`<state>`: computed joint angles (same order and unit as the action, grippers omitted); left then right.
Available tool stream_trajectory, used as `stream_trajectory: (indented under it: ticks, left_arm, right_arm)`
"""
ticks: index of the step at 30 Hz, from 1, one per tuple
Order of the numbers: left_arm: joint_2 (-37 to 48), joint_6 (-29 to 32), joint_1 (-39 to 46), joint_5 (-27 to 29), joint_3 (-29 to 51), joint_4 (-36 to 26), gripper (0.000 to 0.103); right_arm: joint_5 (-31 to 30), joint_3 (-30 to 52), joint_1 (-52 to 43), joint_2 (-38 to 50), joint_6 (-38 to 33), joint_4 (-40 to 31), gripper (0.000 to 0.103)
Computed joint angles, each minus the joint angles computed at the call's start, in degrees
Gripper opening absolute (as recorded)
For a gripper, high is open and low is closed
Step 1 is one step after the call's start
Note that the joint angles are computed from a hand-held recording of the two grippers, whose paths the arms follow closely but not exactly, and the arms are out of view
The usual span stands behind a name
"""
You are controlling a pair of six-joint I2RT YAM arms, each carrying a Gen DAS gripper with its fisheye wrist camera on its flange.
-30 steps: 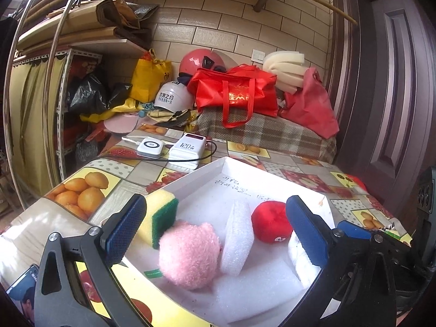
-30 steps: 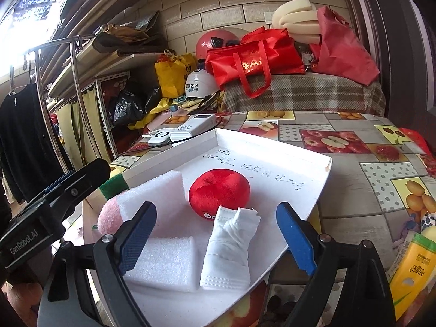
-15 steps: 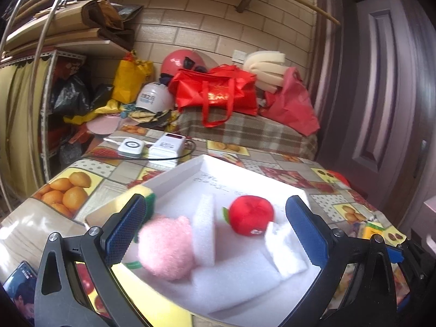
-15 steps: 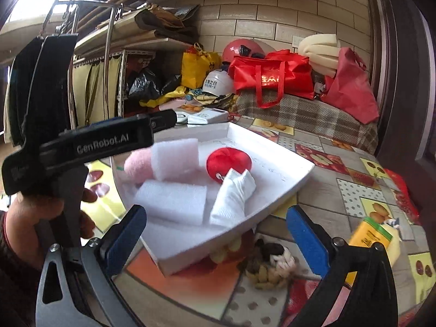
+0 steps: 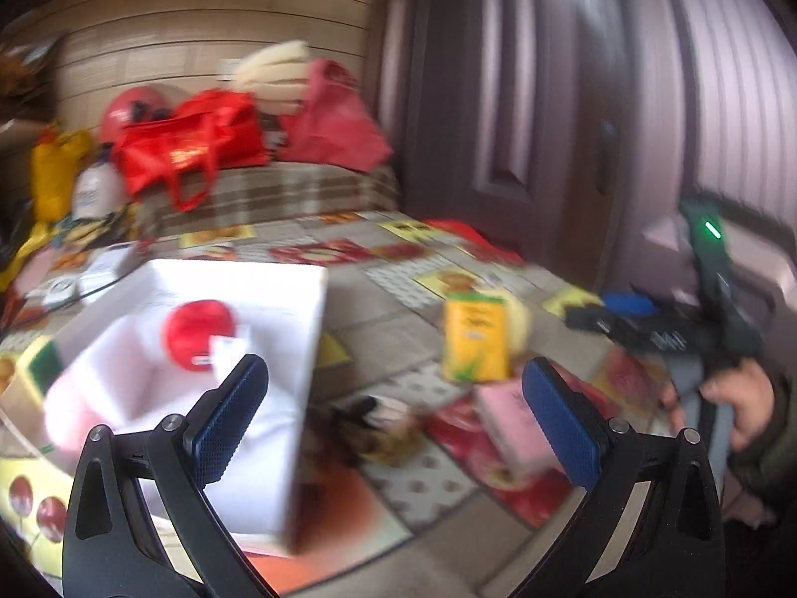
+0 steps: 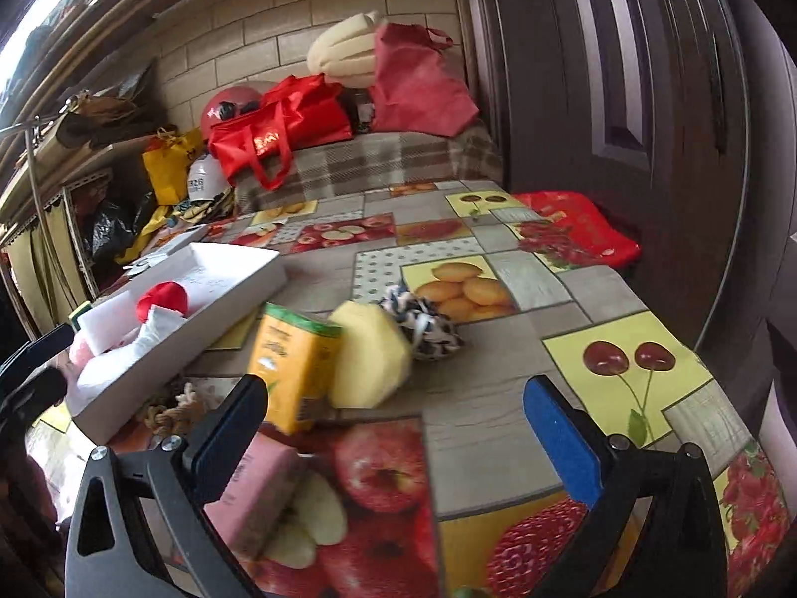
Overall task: Organize soft objects
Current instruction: 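Move both tools away from the tray toward the tissue packs, then grasp a pink tissue pack with the left tool while the right tool grasps the yellow Bamboo Love pack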
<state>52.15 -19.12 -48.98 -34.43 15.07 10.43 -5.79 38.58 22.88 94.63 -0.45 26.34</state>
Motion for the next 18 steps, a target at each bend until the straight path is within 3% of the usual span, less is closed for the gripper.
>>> stream_trajectory:
  ticks: [6,10,13,14,16,18]
  left_arm:
    - [19.1,-1.8,-1.2,10.6,12.5,-3.9,0.102]
    - [26.0,-3.3,-0.3,13.2,17.7,-5.6,0.102]
    - [31.1,-3.9,0.5,14.4,22.1,-8.9,0.095]
    - [32.7,-3.9,1.0,15.2,23.7,-10.7,0.092]
    - [35.3,-4.4,2.2,17.1,25.7,-13.1,0.064]
    - [35.0,-5.2,3.8,19.8,25.2,-12.7,0.056]
  right_arm:
    - [-4.6,5.1,-3.2,4.2,-0.9,-4.2,0.103]
    - [-5.0,2.3,-2.2,2.8,-1.8,-0.4,0.102]
    - [-5.1,0.8,-1.9,2.1,-1.2,2.0,0.102]
    - [-5.2,0.7,-1.9,2.1,-0.8,2.3,0.102]
    - [-4.9,0.5,-1.8,2.0,0.0,3.1,0.102]
    - [-4.7,0.3,-1.3,1.9,0.2,3.2,0.102]
